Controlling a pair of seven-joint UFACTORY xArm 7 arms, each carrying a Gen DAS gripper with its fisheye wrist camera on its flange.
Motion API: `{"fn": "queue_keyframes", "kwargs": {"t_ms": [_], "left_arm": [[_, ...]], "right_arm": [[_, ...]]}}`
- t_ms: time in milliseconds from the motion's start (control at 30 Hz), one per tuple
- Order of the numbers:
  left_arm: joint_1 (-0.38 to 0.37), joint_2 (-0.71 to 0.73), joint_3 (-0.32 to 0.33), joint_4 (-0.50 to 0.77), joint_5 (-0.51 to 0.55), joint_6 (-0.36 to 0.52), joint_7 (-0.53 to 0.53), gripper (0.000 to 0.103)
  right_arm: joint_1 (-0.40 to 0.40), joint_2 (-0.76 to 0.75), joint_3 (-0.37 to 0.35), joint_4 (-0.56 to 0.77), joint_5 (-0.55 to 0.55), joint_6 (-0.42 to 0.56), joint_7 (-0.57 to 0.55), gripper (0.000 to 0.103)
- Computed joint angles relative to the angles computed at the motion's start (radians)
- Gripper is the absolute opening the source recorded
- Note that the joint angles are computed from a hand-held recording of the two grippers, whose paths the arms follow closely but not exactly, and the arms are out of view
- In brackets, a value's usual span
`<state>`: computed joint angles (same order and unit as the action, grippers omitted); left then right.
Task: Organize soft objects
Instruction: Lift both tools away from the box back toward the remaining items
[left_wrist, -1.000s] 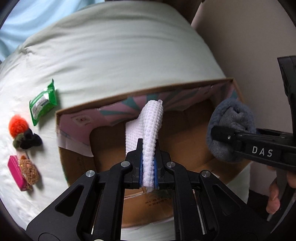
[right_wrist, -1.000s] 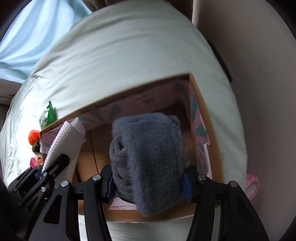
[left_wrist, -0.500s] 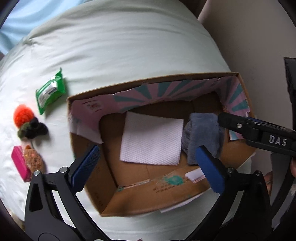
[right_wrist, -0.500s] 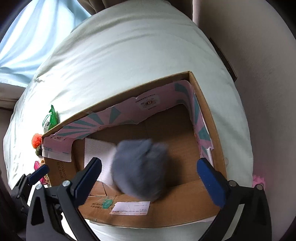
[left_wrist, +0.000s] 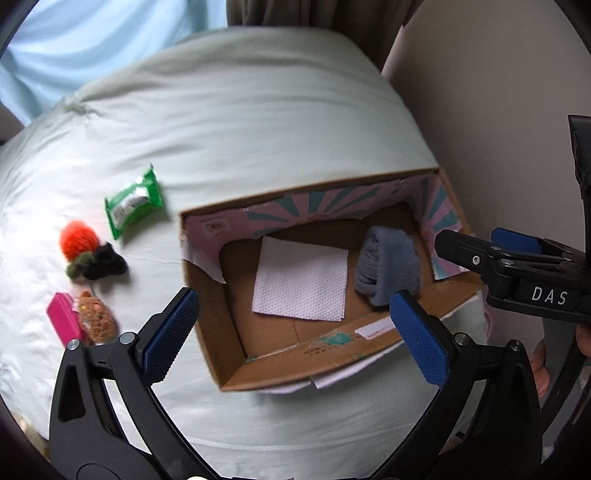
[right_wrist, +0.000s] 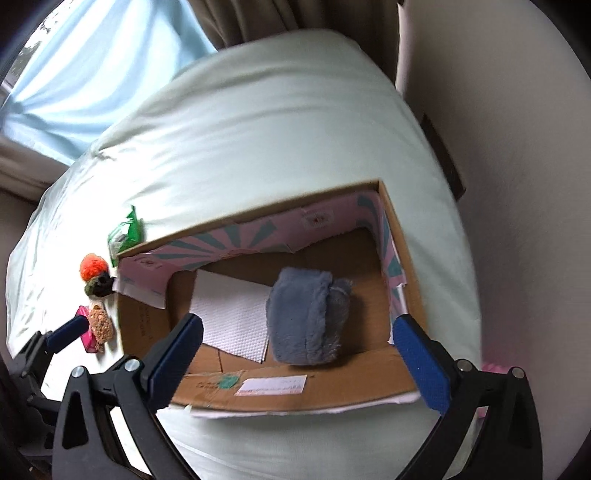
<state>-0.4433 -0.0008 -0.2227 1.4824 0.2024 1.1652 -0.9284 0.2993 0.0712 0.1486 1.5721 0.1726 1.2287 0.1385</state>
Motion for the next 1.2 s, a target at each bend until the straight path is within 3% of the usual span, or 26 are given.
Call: {"fn": "queue_keyframes", "kwargs": {"t_ms": [367,767,933,1200], "left_arm": [[0.026,-0.224,-0.063,0.031,0.097,0.143,-0.041,0.103],[0.179,-0.548,-0.161,0.027,0.135,0.368,-0.011,0.103],[0.237,-0.711,-0.139,-0.014,0.125,0.444,0.041,0.103],[0.29,-0.956,-0.023,-0.148,0.068,0.502,0.137,0.103]], "right_arm": [[0.049,-0.14,0.046,0.107,-0.114,0.022,0.051,0.102],[0.145,-0.246,0.149,0.164,-0.186,-0.019,0.183,0.103],[0.185,-0.257,0.194,0.171,-0.206,-0.056,0.242,0.103],[0.26,-0.214,0.275,0.211,-0.288,-0.088,0.386,0.103]]}}
